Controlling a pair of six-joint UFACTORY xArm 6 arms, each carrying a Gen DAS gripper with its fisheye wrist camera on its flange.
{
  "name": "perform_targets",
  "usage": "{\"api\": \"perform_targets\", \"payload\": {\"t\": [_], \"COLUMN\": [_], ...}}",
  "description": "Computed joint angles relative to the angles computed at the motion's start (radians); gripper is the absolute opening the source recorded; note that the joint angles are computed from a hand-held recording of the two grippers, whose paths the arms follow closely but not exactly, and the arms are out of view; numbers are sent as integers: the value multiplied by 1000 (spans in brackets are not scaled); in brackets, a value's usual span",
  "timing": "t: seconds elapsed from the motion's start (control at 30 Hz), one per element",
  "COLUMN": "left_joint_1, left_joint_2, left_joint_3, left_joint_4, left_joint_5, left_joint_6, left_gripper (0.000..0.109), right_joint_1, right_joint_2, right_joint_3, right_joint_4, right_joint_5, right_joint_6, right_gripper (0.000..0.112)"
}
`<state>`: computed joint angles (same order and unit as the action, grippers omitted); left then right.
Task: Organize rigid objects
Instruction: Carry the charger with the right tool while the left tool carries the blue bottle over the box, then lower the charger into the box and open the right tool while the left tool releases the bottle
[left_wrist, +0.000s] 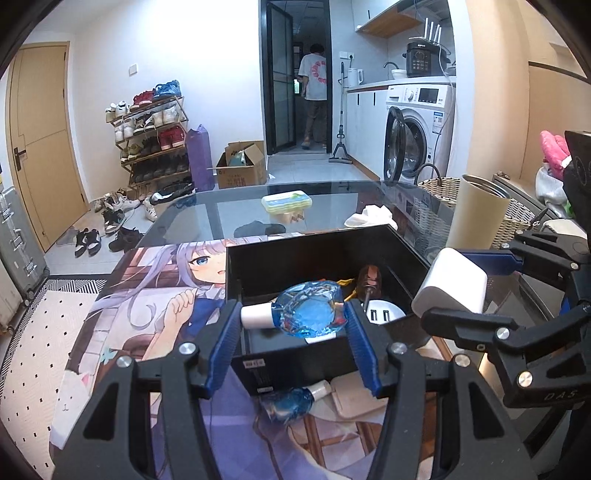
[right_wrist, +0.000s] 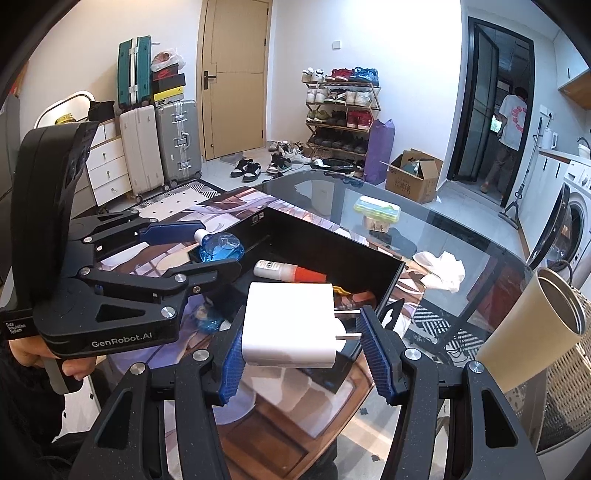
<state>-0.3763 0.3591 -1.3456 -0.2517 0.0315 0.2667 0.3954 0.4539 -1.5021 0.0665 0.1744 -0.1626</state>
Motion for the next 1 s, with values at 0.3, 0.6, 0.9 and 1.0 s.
{"api": "perform_targets", "payload": {"t": [0.3,0.6,0.9,1.0], "left_joint_1": [11,21,24,25], "left_joint_2": [83,146,215,226], "left_joint_3": [-101,-186,-278,-293], "left_joint_4": [5,14,66,112], "left_joint_5": [27,50,93,99], "left_joint_6": [-21,-24,-50,-79], "left_gripper": [56,56,56,56], "right_joint_1": [-12,-21,-30,-33], "right_joint_2": [101,203,287,315], "right_joint_3": [-146,-307,-441,-484], "right_joint_4": [11,-6,-9,-10], "right_joint_5": [63,143,221,251], "right_joint_6": [-23,-20,-43,-47], "right_gripper": [57,57,57,57]}}
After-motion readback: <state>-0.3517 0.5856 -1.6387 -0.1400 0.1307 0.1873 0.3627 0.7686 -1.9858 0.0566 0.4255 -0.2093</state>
